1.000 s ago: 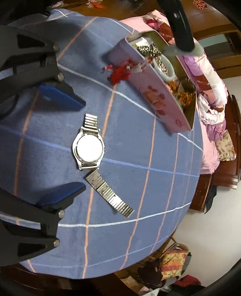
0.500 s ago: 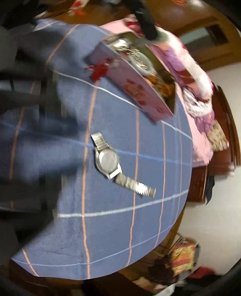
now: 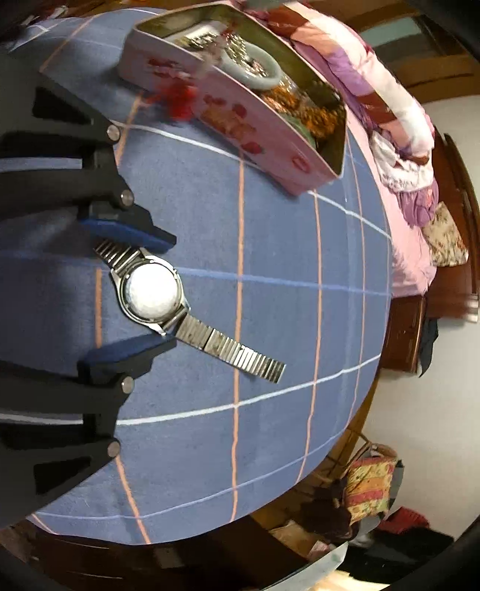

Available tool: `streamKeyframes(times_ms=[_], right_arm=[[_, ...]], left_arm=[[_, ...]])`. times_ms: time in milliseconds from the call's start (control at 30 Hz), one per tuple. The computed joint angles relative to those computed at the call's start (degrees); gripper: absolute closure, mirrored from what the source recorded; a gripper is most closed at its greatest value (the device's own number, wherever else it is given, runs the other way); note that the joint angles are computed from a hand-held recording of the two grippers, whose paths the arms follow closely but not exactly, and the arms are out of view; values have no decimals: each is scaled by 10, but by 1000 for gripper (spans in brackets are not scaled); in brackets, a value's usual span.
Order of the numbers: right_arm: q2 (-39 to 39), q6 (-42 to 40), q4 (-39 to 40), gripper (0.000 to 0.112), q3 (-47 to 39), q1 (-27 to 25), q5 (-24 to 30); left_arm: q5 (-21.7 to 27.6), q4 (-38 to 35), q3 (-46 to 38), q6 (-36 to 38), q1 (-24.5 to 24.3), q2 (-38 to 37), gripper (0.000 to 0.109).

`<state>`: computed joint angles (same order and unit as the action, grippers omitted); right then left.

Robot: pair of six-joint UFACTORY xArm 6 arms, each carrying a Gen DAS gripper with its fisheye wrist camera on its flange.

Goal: Organize jewelry
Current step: 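Grasp the silver wristwatch with the right tool and lift it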

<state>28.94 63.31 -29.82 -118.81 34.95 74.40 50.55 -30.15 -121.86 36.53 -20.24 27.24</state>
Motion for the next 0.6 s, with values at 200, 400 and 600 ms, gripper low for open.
streamKeyframes(times_ms=[200, 400, 600], right_arm=[[-40, 7, -33, 102, 44, 11, -10], [-41, -11, -29, 103, 26, -1, -15], [-15, -57, 9, 39, 10, -13, -12]], left_arm=[[0, -2, -7, -1, 4, 2, 101], [-1, 1, -26, -6, 6, 8, 101], [6, 8, -38, -14, 7, 18, 101]])
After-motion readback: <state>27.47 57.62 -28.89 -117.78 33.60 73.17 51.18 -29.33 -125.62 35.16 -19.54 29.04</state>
